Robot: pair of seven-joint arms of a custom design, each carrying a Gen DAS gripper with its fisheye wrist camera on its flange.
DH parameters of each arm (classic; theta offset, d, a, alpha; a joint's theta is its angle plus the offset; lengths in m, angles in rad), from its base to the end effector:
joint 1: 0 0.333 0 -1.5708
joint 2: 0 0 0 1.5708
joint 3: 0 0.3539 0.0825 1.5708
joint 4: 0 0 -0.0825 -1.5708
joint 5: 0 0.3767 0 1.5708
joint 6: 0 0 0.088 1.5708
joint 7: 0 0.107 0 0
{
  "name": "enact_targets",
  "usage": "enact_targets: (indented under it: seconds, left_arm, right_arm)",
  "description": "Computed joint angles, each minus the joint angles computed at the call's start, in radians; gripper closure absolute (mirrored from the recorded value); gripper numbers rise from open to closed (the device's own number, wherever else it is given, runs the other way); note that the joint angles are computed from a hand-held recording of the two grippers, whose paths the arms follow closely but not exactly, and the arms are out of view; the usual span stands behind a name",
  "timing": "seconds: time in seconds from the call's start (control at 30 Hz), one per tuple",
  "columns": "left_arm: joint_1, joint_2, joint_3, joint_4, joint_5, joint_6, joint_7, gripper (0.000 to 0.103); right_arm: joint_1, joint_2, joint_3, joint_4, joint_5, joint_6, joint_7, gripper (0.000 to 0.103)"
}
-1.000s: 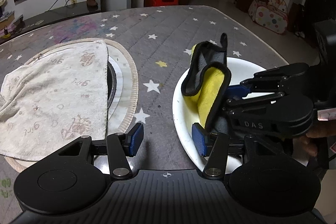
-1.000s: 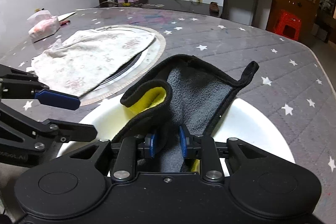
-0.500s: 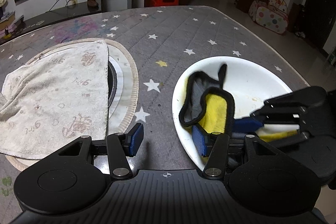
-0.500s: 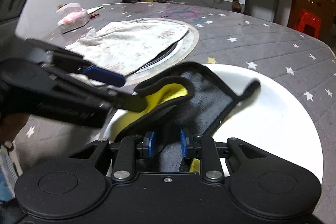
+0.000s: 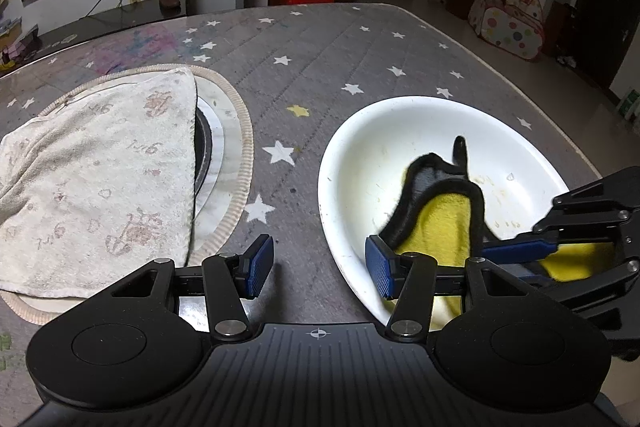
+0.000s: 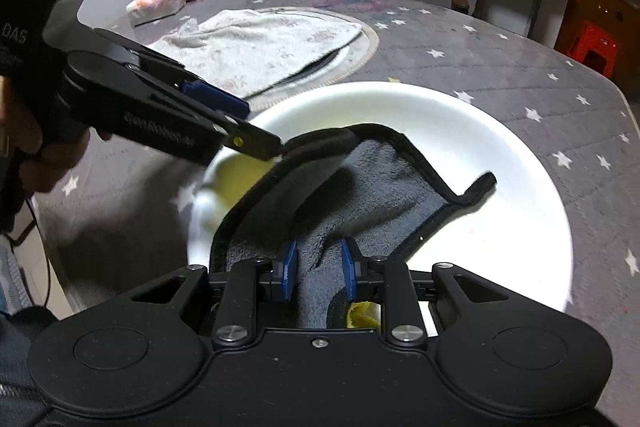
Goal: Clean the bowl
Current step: 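Wipe the cloth around the bowl's inside with the right gripper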
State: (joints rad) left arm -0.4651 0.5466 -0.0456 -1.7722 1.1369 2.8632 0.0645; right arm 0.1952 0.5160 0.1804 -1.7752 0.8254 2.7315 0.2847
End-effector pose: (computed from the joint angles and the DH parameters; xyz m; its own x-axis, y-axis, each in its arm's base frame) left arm 0.5849 -0.3799 0.3288 -0.0513 -0.9948 0.0877 -0.7490 -0.0198 -0.6623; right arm 0.6680 0.2145 0.3475 0.8008 -0.5983 -0.0294 -0.4792 -0.6105 -0.6306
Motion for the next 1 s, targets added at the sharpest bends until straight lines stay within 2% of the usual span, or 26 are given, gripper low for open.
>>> enact_targets:
  seconds: [0.33,0.67,1.0]
  left_arm:
    - [0.006,0.002,-0.004,0.002,-0.015,-0.004,0.02,0.05]
    - [0.008,0.016,-0.016,0.021,-0.071,-0.021,0.084,0.05]
    - [0.005,0.037,-0.017,0.041,-0.119,-0.02,0.137,0.051]
  right_arm:
    - [-0.004,0.012,-0.034,0.013,-0.034,0.047,0.067,0.077]
    - [-0.017,0.102,-0.023,0.123,-0.06,0.098,0.147,0.077]
    - [-0.003,0.18,-0.016,0.235,-0.123,0.094,0.204,0.074]
